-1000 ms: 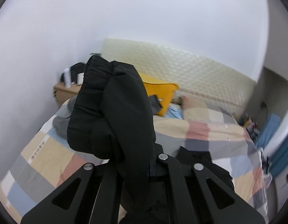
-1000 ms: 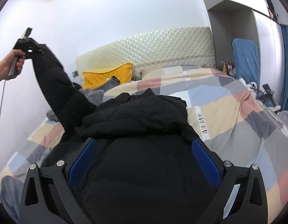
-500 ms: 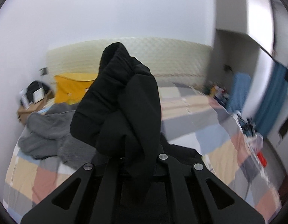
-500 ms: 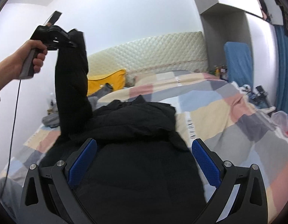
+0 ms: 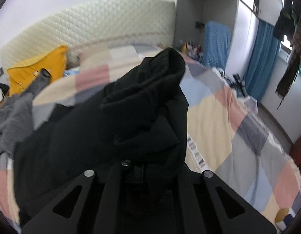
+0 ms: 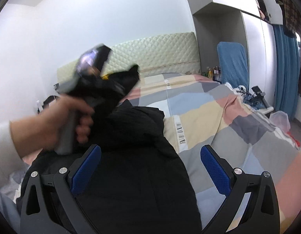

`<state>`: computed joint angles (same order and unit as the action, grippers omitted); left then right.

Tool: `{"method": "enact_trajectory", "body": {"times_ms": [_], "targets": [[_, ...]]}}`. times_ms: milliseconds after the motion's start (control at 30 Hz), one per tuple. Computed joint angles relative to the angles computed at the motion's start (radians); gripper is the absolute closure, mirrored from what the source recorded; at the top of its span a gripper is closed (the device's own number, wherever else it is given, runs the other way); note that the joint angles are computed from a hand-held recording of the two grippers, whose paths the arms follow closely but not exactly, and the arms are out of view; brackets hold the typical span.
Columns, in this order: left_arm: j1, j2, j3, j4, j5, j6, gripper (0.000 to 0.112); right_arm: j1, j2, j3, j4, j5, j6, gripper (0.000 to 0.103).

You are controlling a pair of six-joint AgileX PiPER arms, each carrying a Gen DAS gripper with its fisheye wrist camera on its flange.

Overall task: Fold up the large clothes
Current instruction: 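Lift the sleeve with the left tool and carry it over the jacket, then lay the sleeve onto the jacket body and open the left tool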

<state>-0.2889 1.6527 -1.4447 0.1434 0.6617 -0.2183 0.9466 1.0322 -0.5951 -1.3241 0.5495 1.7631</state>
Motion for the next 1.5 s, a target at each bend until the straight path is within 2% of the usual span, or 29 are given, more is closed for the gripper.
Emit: {"method": "enact_trajectory", "body": {"times_ms": [167, 300, 433, 600, 700, 733, 767, 800, 833, 867, 933, 1067, 1200, 1300, 1400, 1500], "targets": [[-0.068, 0.085, 0.105, 0.213, -0.133, -0.114, 0.103, -0.052, 0.023, 0.008, -0.018, -0.057, 0.035, 0.000], [-0.055, 0.140, 0.152, 0.243, -0.207, -0.148, 0.101, -0.095, 0.031, 0.017, -0.036, -0.095, 0.071, 0.000], [-0.070, 0.191, 0.151, 0.319, -0.216, -0.226, 0.101, -0.154, 0.045, 0.016, -0.025, -0.145, 0.083, 0.000], [-0.050, 0.240, 0.073, 0.164, -0.134, -0.101, 0.101, -0.145, 0.071, 0.009, -0.029, -0.142, 0.081, 0.000], [-0.054, 0.220, 0.057, 0.136, -0.096, -0.095, 0.093, -0.122, 0.084, 0.003, -0.021, -0.116, 0.079, 0.000], [-0.050, 0.208, 0.060, 0.100, -0.092, -0.075, 0.083, -0.124, 0.088, 0.003, -0.026, -0.116, 0.084, 0.000], [-0.045, 0.199, 0.063, 0.067, -0.088, -0.054, 0.060, -0.119, 0.091, 0.001, -0.028, -0.109, 0.089, 0.000], [-0.045, 0.181, 0.070, 0.031, -0.077, -0.033, 0.045, -0.112, 0.097, -0.003, -0.026, -0.097, 0.090, 0.000], [-0.051, 0.159, 0.079, 0.008, -0.069, -0.017, 0.018, -0.106, 0.107, -0.009, -0.024, -0.084, 0.091, 0.000], [-0.063, 0.133, 0.098, 0.021, -0.074, -0.026, 0.010, -0.099, 0.111, -0.013, -0.022, -0.071, 0.093, 0.000], [-0.081, 0.080, 0.138, 0.047, -0.100, -0.032, 0.010, -0.076, 0.117, -0.018, -0.029, -0.037, 0.117, 0.000], [-0.071, -0.007, 0.151, -0.010, -0.053, 0.041, 0.010, -0.047, 0.120, -0.019, -0.039, -0.007, 0.124, 0.000], [-0.009, -0.156, 0.208, -0.056, -0.053, 0.093, 0.010, -0.038, 0.122, -0.022, -0.062, -0.002, 0.154, 0.000], [0.092, -0.256, 0.233, -0.155, -0.029, 0.198, 0.010, -0.033, 0.126, -0.028, -0.065, -0.009, 0.156, 0.000], [0.198, -0.350, 0.235, -0.174, 0.039, 0.239, 0.010, -0.034, 0.131, -0.034, -0.071, -0.029, 0.162, 0.000], [0.336, -0.446, 0.255, -0.271, 0.091, 0.350, 0.010, -0.027, 0.141, -0.048, -0.067, -0.040, 0.155, 0.000]]}}
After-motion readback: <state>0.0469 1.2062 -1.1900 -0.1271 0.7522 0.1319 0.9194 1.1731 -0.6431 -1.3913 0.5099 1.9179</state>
